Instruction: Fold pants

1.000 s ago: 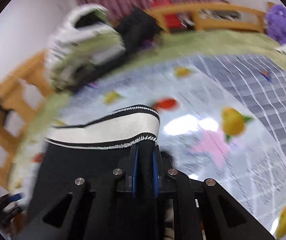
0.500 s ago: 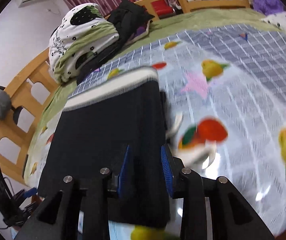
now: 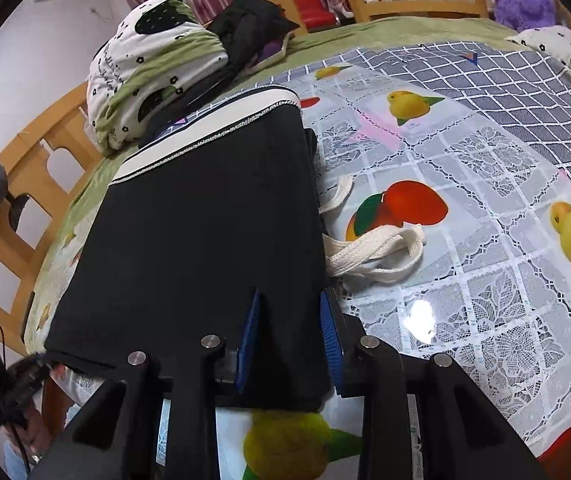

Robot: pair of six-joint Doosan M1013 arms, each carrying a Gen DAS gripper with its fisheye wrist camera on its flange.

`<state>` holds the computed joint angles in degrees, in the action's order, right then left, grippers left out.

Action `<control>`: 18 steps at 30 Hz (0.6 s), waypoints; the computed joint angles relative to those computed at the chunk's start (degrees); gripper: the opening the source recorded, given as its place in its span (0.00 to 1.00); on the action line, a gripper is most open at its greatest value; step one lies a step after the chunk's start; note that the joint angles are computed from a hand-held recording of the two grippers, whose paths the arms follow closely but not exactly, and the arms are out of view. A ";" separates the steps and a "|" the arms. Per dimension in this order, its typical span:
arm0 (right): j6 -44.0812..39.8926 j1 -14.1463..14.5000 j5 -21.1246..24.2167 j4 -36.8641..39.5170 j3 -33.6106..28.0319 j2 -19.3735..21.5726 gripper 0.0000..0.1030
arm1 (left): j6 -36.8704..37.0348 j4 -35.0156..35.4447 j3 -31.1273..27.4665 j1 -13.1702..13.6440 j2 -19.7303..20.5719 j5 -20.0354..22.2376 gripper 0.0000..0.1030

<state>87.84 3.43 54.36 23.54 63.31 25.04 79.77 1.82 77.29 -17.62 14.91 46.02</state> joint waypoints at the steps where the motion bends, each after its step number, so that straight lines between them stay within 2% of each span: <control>1: -0.25 -0.17 0.24 0.69 -0.03 0.07 0.30 | 0.78 0.22 0.32 -0.24 -0.36 0.38 0.24; 3: -0.57 -0.50 0.36 1.96 0.12 0.11 0.30 | 3.22 -1.96 0.49 -0.16 -0.67 0.69 0.32; 6: 0.16 -0.54 -0.15 2.46 0.42 0.04 0.32 | 0.81 2.27 -0.29 -0.97 -0.08 0.97 0.33; 7: 0.37 -0.50 -0.26 2.45 0.52 -0.01 0.33 | -1.90 5.63 -0.83 -1.43 0.41 1.04 0.30; 8: 0.53 -0.41 -0.43 2.26 0.62 -0.09 0.33 | -3.57 6.87 -1.40 -1.44 0.86 0.94 0.08; 10: 0.28 -0.25 -0.43 1.71 0.61 -0.13 0.33 | -7.18 4.68 -2.32 -0.56 1.50 -0.56 0.08; 11: 0.24 -0.21 0.02 1.46 0.41 -0.04 0.33 | -11.35 6.21 -2.44 -0.50 1.60 -1.60 0.08; 13: -1.05 -0.49 1.66 3.02 -0.13 0.29 0.33 | -14.99 8.73 -2.68 -0.77 1.78 -1.51 0.08; 15: -1.87 -0.52 2.53 2.29 -0.82 0.37 0.33 | -12.82 6.87 -2.96 -0.63 1.94 0.14 0.10; 18: -2.75 -0.18 1.50 -0.55 -0.80 -0.50 0.33 | -9.40 4.22 -1.07 -0.13 0.60 0.92 0.18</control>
